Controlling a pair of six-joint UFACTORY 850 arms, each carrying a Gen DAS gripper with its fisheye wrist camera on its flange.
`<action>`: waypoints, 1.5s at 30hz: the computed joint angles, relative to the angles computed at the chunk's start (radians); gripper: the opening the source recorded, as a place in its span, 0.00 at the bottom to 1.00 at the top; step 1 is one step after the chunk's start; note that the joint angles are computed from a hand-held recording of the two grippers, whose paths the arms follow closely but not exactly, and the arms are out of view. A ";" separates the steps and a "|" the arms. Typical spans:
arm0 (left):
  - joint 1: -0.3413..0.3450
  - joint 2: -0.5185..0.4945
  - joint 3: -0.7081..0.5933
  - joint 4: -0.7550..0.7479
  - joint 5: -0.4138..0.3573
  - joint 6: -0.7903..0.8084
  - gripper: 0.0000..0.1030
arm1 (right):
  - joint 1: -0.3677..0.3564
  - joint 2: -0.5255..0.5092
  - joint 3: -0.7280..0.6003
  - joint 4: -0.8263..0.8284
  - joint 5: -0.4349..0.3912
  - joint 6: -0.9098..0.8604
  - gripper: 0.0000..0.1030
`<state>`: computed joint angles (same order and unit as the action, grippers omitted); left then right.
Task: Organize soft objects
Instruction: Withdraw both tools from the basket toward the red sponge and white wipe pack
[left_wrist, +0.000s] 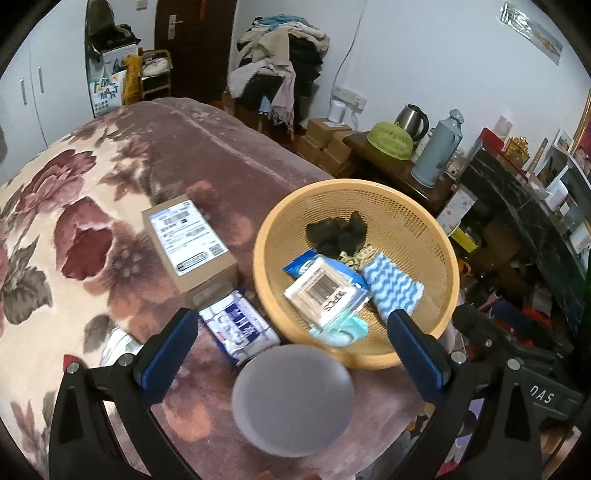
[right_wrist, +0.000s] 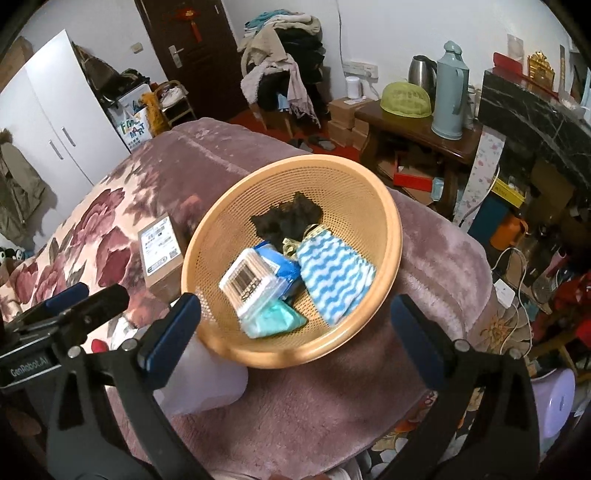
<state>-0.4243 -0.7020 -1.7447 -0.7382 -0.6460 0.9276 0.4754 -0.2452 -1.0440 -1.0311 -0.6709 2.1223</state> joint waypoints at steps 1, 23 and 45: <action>0.005 0.007 0.010 -0.003 0.005 0.007 1.00 | 0.005 -0.004 -0.007 0.007 -0.006 -0.013 1.00; 0.142 0.048 0.093 -0.072 -0.001 0.085 1.00 | 0.094 -0.125 -0.190 0.065 -0.052 -0.172 1.00; 0.295 -0.022 0.066 -0.037 -0.004 0.044 1.00 | 0.150 -0.350 -0.485 0.216 -0.029 -0.462 1.00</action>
